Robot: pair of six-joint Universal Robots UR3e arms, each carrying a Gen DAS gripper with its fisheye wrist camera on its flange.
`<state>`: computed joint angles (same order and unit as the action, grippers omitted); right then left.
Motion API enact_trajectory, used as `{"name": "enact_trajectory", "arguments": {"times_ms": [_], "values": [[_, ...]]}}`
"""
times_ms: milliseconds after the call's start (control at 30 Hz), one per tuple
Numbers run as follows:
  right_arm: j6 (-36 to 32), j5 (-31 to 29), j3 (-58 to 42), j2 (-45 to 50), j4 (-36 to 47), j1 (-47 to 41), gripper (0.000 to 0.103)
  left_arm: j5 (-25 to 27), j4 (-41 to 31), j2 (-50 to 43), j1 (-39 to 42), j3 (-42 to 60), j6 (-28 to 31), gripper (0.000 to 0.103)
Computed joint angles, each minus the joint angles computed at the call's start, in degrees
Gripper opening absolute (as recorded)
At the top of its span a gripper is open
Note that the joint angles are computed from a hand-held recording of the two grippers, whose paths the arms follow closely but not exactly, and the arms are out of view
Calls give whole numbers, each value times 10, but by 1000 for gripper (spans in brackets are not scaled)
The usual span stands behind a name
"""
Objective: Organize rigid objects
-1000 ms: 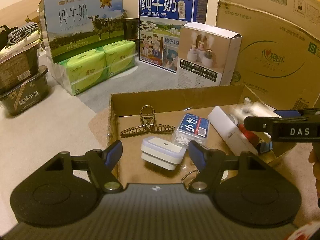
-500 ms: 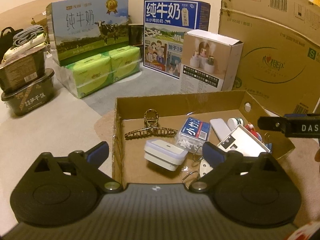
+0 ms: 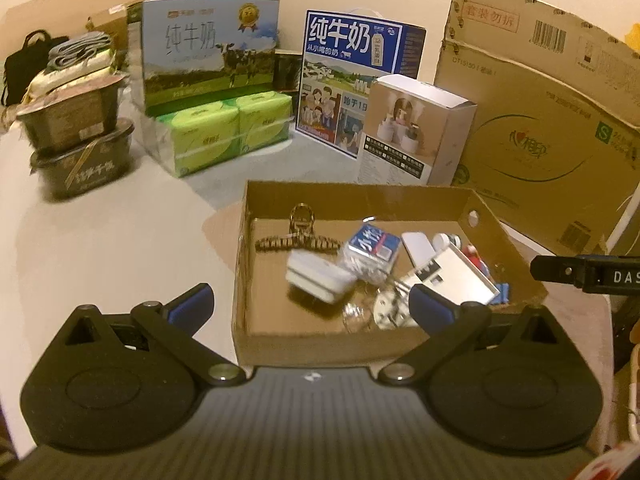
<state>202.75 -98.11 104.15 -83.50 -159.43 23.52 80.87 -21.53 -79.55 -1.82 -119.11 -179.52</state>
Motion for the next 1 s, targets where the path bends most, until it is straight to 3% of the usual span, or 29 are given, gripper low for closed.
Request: {"name": "enact_trajectory", "arguments": {"times_ms": [300, 600, 1000], "values": [[34, -26, 49, -94, 62, 56, 88, 12, -125, 166, -9, -57, -26, 103], [108, -79, 94, -179, 123, 138, 88, 29, -249, 320, -33, -93, -69, 103], [185, -136, 108, -240, 205, 247, 88, 147, -335, 395, -168, -92, -159, 103]]}}
